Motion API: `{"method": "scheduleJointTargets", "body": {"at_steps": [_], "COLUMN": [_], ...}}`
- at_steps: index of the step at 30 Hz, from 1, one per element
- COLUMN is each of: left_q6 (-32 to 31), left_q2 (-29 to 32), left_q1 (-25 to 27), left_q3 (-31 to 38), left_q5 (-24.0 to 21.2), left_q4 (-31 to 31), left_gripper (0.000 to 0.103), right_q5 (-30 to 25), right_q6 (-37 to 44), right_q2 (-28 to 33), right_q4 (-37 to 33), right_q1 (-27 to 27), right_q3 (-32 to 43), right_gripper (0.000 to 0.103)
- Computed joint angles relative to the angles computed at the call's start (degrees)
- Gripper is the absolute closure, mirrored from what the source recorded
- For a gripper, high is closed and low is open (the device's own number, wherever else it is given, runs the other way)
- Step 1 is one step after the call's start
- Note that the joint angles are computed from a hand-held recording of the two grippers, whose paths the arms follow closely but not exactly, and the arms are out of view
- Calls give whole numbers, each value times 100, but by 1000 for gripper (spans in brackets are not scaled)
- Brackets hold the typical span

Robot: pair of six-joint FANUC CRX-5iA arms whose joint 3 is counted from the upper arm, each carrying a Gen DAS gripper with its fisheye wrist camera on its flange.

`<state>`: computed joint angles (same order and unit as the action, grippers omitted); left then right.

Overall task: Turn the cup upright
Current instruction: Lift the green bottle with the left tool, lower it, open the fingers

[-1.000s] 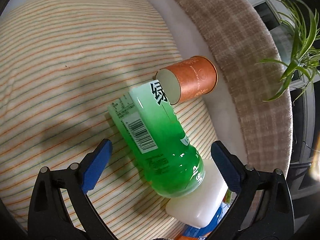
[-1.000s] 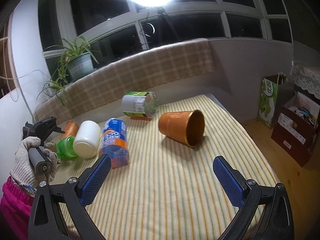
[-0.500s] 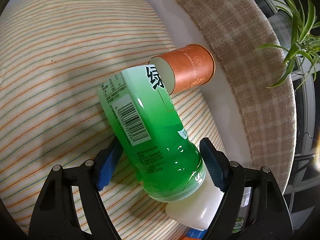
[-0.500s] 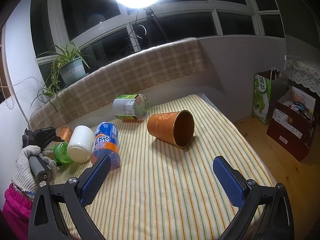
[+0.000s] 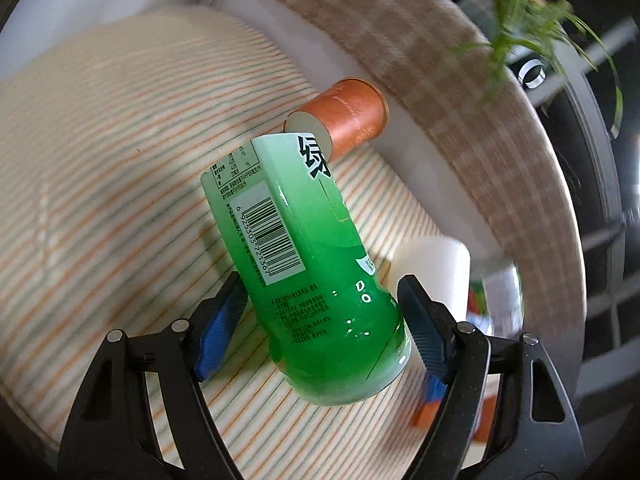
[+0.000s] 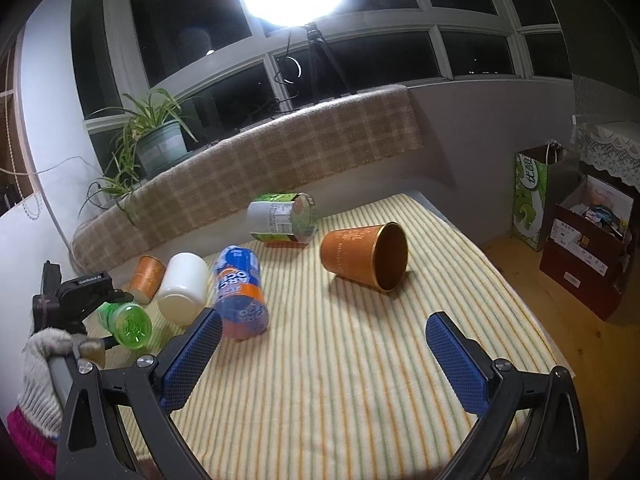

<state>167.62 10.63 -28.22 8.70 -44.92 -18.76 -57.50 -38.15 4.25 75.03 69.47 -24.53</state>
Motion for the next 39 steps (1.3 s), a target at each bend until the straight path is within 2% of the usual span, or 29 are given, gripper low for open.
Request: {"method": "scheduleJointTargets", "body": {"at_steps": [6, 10, 15, 20, 25, 39], "left_q6": [-773, -1632, -3352, -4677, -5325, -6317], "left_q2": [-425, -612, -601, -492, -292, 1], "left_q1": [-192, -301, -255, -144, -164, -32], "left_q3": [-432, -705, -960, -1268, -1232, -1112], "left_q5": [127, 340, 516, 727, 566, 261], "left_q4": [25, 358, 1438, 2698, 3240, 3774], "left_gripper": [24, 24, 24, 24, 24, 23], "right_q5": [-58, 18, 193, 298, 268, 634], "right_q6": [241, 332, 407, 467, 523, 654], "right_q2": [103, 155, 197, 203, 198, 152], "right_q4": [-53, -71, -216, -301, -407, -629], "right_q1": [130, 176, 201, 209, 236, 138], "right_q3": [180, 261, 333, 359, 377, 372], "right_gripper": [0, 0, 0, 0, 0, 0]}}
